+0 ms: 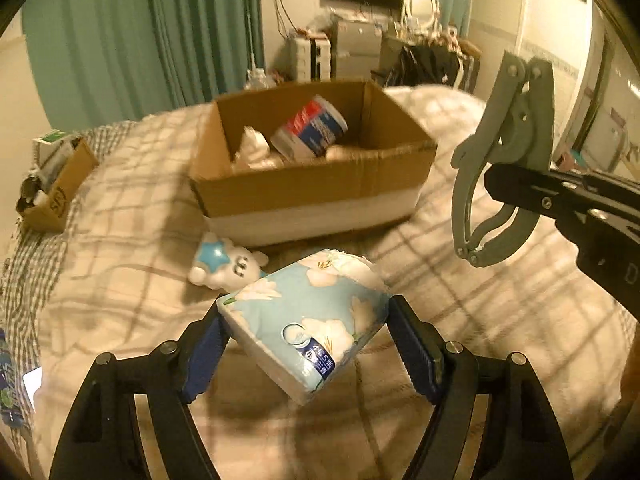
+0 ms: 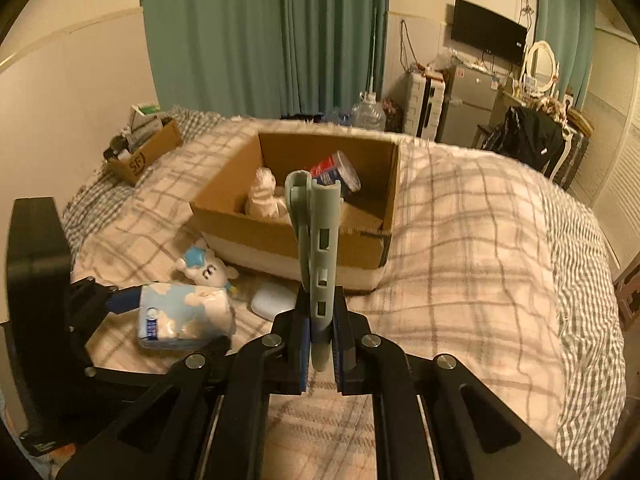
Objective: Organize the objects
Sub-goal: 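Carry the tissue pack and clip into the cardboard box and release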
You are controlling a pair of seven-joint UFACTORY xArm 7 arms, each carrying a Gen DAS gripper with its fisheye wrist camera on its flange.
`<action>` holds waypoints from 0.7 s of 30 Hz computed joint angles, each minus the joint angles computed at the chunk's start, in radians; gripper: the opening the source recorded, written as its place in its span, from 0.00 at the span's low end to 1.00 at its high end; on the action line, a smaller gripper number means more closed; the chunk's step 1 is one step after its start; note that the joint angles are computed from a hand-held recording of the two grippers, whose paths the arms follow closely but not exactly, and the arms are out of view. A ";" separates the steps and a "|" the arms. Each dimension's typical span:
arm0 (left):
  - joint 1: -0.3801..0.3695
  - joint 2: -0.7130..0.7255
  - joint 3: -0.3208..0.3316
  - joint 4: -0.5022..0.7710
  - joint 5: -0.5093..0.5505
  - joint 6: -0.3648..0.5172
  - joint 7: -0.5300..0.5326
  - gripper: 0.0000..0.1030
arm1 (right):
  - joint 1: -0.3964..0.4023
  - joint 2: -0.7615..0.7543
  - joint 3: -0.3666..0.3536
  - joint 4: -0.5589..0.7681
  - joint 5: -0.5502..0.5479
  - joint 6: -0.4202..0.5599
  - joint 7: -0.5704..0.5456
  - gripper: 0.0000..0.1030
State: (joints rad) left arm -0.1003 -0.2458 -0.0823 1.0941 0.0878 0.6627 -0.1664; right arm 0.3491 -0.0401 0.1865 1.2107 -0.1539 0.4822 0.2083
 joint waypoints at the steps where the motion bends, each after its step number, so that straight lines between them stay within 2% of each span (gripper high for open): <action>1: 0.003 -0.008 0.003 0.002 0.002 -0.001 0.000 0.77 | 0.001 -0.008 0.000 0.002 0.000 -0.001 -0.003 0.08; 11: 0.027 -0.002 0.012 0.098 0.015 -0.027 0.000 0.77 | 0.005 -0.007 0.011 0.101 -0.022 0.031 -0.023 0.08; 21: 0.048 0.212 0.034 0.374 0.047 -0.071 -0.025 0.77 | 0.054 0.255 -0.036 0.506 -0.120 0.142 -0.025 0.08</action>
State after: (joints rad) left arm -0.0523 -0.0342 -0.0479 1.4680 0.1348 0.5922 -0.1913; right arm 0.4026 0.2147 0.1505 1.7168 -0.2742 0.6241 0.1831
